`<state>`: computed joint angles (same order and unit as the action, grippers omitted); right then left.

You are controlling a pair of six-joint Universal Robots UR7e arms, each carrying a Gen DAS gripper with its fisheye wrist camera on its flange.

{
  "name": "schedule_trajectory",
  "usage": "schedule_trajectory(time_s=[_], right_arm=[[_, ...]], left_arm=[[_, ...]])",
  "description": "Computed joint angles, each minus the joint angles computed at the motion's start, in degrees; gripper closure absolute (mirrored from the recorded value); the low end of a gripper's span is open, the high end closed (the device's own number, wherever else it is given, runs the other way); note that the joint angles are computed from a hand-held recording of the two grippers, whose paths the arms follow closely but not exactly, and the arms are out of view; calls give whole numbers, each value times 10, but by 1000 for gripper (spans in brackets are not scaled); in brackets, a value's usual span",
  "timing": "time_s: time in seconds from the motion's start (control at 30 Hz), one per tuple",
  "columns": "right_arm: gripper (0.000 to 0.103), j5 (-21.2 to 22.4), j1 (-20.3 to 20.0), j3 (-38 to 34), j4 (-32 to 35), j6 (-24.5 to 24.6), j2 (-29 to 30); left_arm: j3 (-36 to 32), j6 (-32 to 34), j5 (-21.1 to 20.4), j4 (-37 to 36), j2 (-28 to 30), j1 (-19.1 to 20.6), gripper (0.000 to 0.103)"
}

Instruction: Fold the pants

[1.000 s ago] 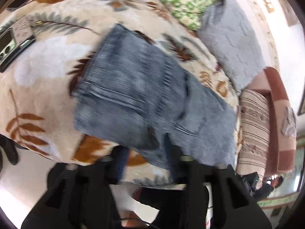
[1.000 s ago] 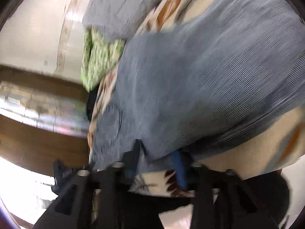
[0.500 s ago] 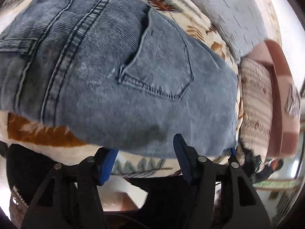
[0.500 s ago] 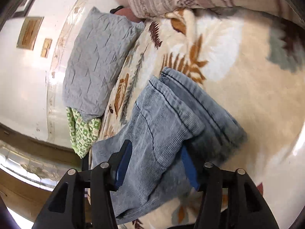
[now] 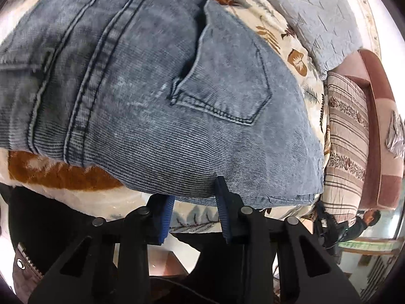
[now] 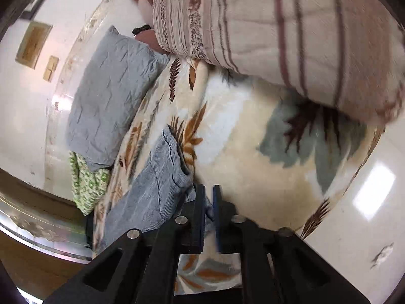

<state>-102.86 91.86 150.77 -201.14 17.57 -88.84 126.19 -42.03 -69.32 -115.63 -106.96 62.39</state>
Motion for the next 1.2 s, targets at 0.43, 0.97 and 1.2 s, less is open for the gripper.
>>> schedule_trajectory(time_s=[0.43, 0.97, 1.2], right_arm=[[50, -25, 39, -84, 12, -4, 119], [91, 0, 8, 4, 28, 0, 52], [71, -151, 116, -41, 60, -17, 9]], left_arm=[[-5, 9, 3, -30, 40, -1, 45], [-10, -3, 0, 42, 2, 4, 90], [-45, 87, -2, 96, -65, -29, 85]])
